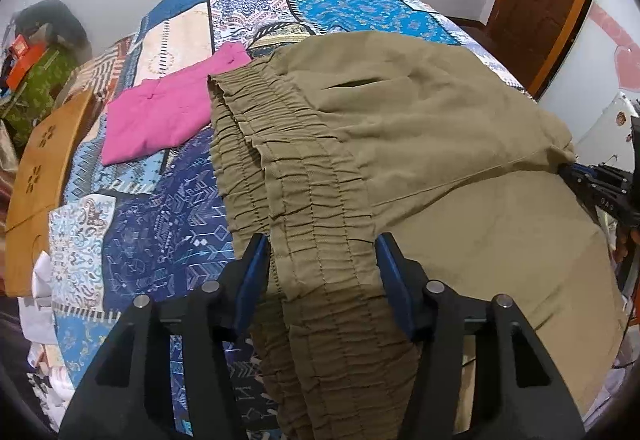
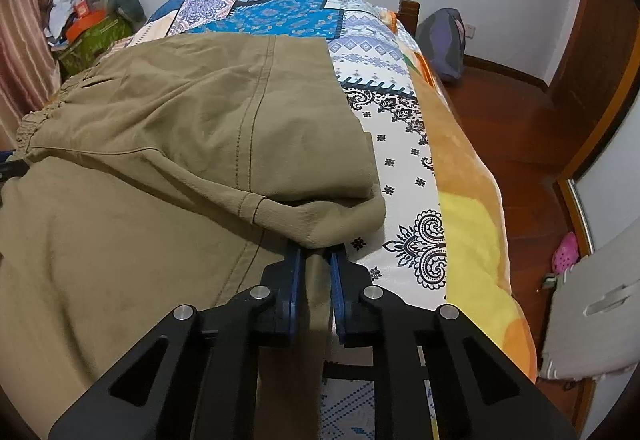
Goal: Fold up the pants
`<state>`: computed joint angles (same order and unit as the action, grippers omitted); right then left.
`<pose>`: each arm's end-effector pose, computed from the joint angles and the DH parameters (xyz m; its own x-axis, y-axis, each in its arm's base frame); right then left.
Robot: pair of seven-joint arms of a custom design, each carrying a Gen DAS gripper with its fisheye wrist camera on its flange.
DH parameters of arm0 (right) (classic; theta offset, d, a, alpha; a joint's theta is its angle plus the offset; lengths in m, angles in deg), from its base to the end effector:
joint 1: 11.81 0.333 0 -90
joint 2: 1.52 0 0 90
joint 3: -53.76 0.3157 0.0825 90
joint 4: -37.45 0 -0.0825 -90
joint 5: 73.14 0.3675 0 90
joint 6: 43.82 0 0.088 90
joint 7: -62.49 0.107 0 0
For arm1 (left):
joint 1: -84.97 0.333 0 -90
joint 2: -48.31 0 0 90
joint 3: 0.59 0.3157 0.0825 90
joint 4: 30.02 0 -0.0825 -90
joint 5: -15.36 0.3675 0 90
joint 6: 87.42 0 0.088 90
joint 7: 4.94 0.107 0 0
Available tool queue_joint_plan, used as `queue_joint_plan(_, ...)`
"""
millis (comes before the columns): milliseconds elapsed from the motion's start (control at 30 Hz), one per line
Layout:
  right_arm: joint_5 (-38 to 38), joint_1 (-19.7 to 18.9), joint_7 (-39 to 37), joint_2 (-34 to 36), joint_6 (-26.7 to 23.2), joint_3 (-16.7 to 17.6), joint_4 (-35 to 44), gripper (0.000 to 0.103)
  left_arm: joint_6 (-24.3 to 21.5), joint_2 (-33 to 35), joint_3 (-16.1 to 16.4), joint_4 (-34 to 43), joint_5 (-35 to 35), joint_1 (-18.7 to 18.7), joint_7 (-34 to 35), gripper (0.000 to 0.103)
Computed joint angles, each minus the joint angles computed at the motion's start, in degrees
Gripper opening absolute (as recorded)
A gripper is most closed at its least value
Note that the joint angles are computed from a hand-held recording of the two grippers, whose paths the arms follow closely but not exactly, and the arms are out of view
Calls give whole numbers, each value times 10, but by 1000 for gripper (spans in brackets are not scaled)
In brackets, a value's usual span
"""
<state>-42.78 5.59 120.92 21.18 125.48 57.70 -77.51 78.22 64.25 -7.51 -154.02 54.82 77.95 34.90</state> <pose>0.6007 0.1952 0.3249 0.4268 -0.8999 -0.0892 -0.7749 -0.3131 -0.5491 0.5558 -0.1741 0.3212 0.0146 -0.9999 -0.0057 -0.8685 -0.0098 -0.4956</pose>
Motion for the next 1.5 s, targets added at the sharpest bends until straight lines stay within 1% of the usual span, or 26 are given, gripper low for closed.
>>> queue_joint_plan(67, -3, 3, 7, 2, -6, -4, 4, 11, -5, -4, 2, -4, 3, -2, -5, 57)
queue_joint_plan(100, 4, -4, 1, 0, -12, 3, 4, 11, -10, -8, 2, -6, 1, 0, -5, 57)
queue_joint_plan(200, 3, -8, -13, -5, -36, 8, 10, 12, 1, -19, -15, -22, -35, 23, 33, 56)
queue_joint_plan(267, -18, 4, -9, -14, -39, -5, 6, 13, -3, -28, -28, -29, -70, 33, 61, 56)
queue_joint_plan(300, -36, 15, -1, -21, -35, -16, -1, 15, -6, -33, -27, -29, -72, 31, 64, 56)
queue_joint_plan(367, -42, 16, -4, -32, -19, -15, -10, 23, -16, -46, -9, -26, -31, 9, 34, 57)
queue_joint_plan(400, -32, 7, -15, -38, -11, -6, -13, 33, -17, -50, -4, -23, -14, 3, 20, 58)
queue_joint_plan(433, -13, -5, -32, -44, -1, 8, -14, 43, -15, -53, -2, -20, -7, 3, 13, 63)
queue_joint_plan(467, 5, -15, -47, -46, 4, 20, -13, 46, -10, -54, -1, -17, -3, 4, 7, 69)
queue_joint_plan(500, 39, -34, -77, -48, 11, 42, -8, 48, -5, -52, 3, -11, 7, 3, -6, 72)
queue_joint_plan(533, 52, -38, -88, -47, 9, 46, -1, 48, -5, -51, 6, -6, 16, 2, -16, 75)
queue_joint_plan(600, 67, -36, -95, -36, 7, 45, 21, 50, -19, -34, 13, 21, 36, -1, -36, 76)
queue_joint_plan(667, 58, -22, -79, -16, 3, 30, 47, 50, -27, -16, 6, 40, 16, 9, -22, 76)
queue_joint_plan(767, 53, -19, -70, 22, -19, 25, 92, 50, -35, 18, -16, 67, -57, 35, 30, 76)
queue_joint_plan(867, 58, -31, -61, 68, -74, 30, 149, 50, -33, 45, -28, 82, -103, 50, 61, 76)
queue_joint_plan(933, 52, -36, -36, 104, -127, 26, 196, 50, -28, 55, -30, 86, -121, 54, 72, 76)
queue_joint_plan(967, 58, -39, -37, 106, -138, 29, 199, 49, -24, 59, -30, 88, -127, 57, 78, 76)
queue_joint_plan(1000, 67, -46, -38, 115, -150, 35, 209, 48, -20, 62, -28, 89, -129, 57, 80, 74)
queue_joint_plan(1067, 74, -50, -47, 117, -152, 39, 210, 38, -18, 67, -14, 92, -113, 46, 73, 67)
queue_joint_plan(1100, 60, -38, -45, 116, -141, 29, 208, 26, -16, 68, 0, 94, -95, 34, 62, 66)
queue_joint_plan(1133, 54, -35, -49, 113, -134, 26, 202, 23, -17, 69, 14, 97, -74, 21, 47, 65)
queue_joint_plan(1167, 43, -25, -52, 110, -115, 20, 193, 21, -35, 73, 41, 107, -37, -6, 14, 65)
queue_joint_plan(1200, 23, -10, -44, 107, -98, 6, 185, 13, -53, 77, 48, 116, -19, -16, -4, 65)
queue_joint_plan(1300, -12, 3, -44, 112, -88, -7, 186, 12, -64, 84, 47, 123, 9, -16, -28, 66)
queue_joint_plan(1400, -19, -11, -42, 120, -127, -2, 209, 12, -54, 78, 28, 114, 1, 6, -12, 66)
queue_joint_plan(1500, -33, -11, -33, 108, -148, -9, 209, 14, -39, 57, 2, 92, -36, 35, 28, 66)
